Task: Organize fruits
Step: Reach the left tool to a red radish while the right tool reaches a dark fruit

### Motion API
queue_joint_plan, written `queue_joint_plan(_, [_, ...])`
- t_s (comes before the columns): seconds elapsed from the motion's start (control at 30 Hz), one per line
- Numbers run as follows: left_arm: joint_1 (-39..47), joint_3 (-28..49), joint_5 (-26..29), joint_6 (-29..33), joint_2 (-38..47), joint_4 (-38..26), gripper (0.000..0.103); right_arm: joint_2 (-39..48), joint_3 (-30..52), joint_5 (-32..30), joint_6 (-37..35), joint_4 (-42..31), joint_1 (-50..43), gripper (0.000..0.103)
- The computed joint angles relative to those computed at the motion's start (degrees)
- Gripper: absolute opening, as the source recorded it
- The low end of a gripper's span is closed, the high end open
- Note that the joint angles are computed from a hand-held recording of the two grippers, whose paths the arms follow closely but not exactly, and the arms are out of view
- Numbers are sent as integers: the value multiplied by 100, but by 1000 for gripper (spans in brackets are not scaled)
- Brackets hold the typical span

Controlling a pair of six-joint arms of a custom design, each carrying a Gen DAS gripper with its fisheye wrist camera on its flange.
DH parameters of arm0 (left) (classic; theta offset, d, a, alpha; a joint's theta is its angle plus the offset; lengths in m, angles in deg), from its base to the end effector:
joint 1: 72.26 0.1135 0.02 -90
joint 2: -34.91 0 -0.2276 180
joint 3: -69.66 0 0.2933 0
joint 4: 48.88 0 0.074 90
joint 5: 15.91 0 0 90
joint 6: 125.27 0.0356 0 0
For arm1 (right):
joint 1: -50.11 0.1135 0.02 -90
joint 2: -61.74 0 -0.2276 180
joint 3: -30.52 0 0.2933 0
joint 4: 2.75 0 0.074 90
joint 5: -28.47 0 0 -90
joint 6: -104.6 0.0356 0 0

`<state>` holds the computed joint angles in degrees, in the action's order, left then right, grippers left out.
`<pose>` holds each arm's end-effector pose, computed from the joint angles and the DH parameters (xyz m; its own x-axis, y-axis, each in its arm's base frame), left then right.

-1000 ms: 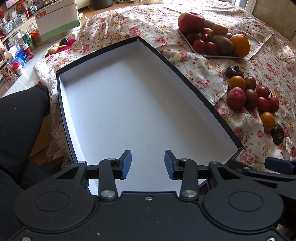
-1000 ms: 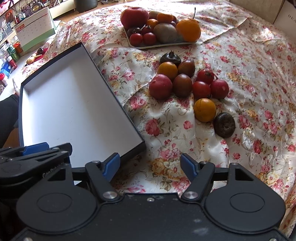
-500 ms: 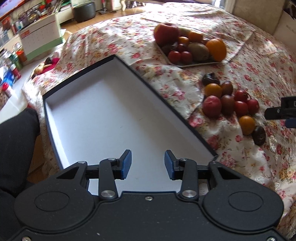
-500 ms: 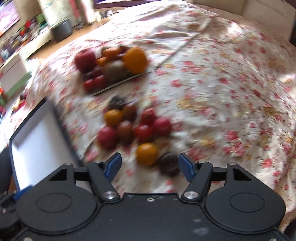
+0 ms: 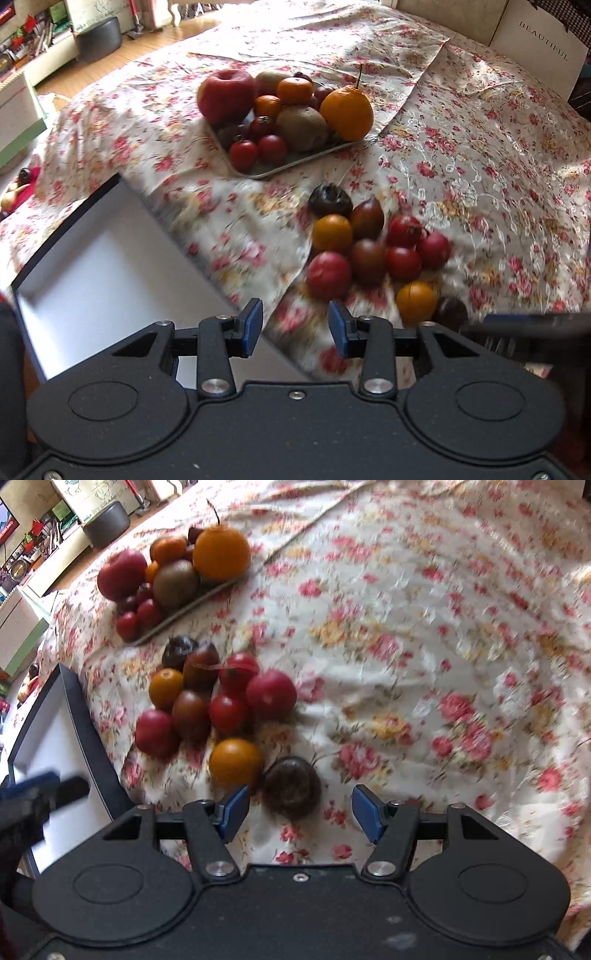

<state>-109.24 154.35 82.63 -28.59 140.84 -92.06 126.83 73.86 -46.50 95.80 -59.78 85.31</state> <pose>0.3188 -0.2466 0.1276 -0.6405 0.6263 -0.4444 0.7255 0.6832 -0.0828 0.1832 0.1179 0.1049 -0.6320 0.7221 -0.2811 0.7132 0.6839 0.1534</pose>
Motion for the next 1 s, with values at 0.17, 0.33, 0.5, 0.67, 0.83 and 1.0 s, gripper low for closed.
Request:
queue_joint_plan(0.17, [-108,864,30,-196,886,-211,47,533,41,29,-61,390,-3,65])
queue_joint_plan(0.33, [-230,1113,-16,-240,1258,-147,48,819,122,278,-56,484,112,65])
queue_joint_plan(0.5, [-337,1071,-58,-236,1291,8,48,1112,241,446,-91,502,193,65])
queue_joint_plan(0.67, [-387,1124,-39,-313,1426,92,48,1160,321,594,-248,385,253,40])
queue_joint_plan(0.83, [-339,1137,71,-275,1460,149,48,527,-91,368,-353,537,7,40])
queue_joint_plan(1.0, [-189,1130,400,-267,1497,146,48,-237,-421,277,-341,391,-208,41])
